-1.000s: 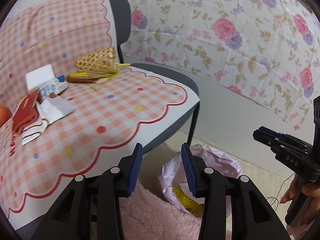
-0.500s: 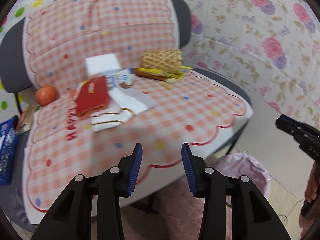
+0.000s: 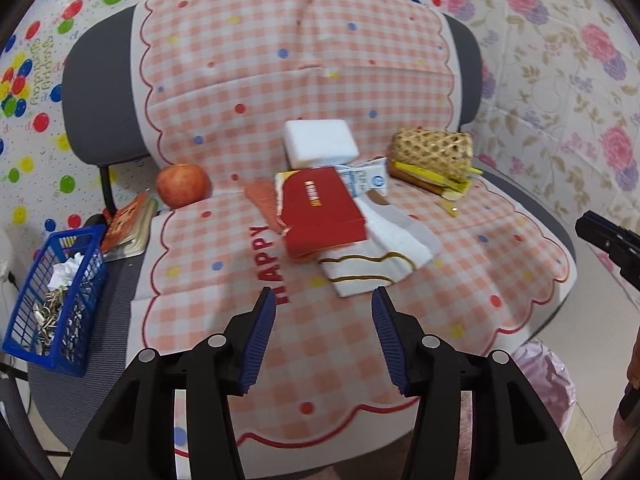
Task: Collect trash
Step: 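Return both tools to the chair, then grasp the red snack box with the left tool and lift it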
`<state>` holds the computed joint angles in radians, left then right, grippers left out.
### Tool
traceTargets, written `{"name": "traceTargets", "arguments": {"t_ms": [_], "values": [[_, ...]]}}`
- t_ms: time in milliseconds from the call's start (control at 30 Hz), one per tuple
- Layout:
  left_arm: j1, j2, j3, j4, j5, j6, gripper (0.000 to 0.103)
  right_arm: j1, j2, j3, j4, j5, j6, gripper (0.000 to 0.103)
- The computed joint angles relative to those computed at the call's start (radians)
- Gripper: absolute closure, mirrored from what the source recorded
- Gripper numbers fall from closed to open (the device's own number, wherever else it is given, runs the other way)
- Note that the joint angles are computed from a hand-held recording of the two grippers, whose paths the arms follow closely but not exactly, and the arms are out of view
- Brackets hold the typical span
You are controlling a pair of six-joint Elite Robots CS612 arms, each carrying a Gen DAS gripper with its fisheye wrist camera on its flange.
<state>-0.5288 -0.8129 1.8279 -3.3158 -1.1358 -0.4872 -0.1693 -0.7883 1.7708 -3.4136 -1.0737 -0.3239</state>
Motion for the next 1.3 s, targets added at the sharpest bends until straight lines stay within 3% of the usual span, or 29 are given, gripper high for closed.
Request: {"name": "traceTargets", "arguments": {"t_ms": [100,133,233,600,700,867,1033,1133,1300], "values": [[0.012,0.004,-0.007,0.024,0.006,-0.009,0.049,0.019,0.016,-0.038,0.033,0.01,-0.017,0.075],[0.017,0.007,-0.011,0.028,0.005,-0.011,0.04,0.024,0.021,-0.048,0.04,0.01,-0.021,0.07],[0.023,0.022,-0.036,0.056,0.02,-0.011,0.037,0.044,0.039,-0.078,0.056,-0.017,-0.032,0.06],[0.021,0.106,-0.201,0.159,0.042,0.128,0.037,0.052,0.072,-0.128,0.086,-0.021,-0.022,0.058],[0.028,0.127,-0.246,0.189,0.045,0.134,0.037,0.051,0.075,-0.133,0.094,-0.035,-0.025,0.058],[0.049,0.137,-0.272,0.208,-0.011,0.11,0.039,0.048,0.078,-0.134,0.092,-0.038,-0.024,0.058],[0.073,0.125,-0.251,0.171,-0.078,0.068,0.057,0.048,0.078,-0.131,0.098,-0.035,-0.025,0.058],[0.077,0.114,-0.232,0.155,-0.079,0.061,0.072,0.051,0.077,-0.128,0.1,-0.038,-0.024,0.058],[0.088,0.092,-0.181,0.09,-0.04,0.005,0.083,0.055,0.068,-0.118,0.109,-0.029,-0.034,0.055]]}}
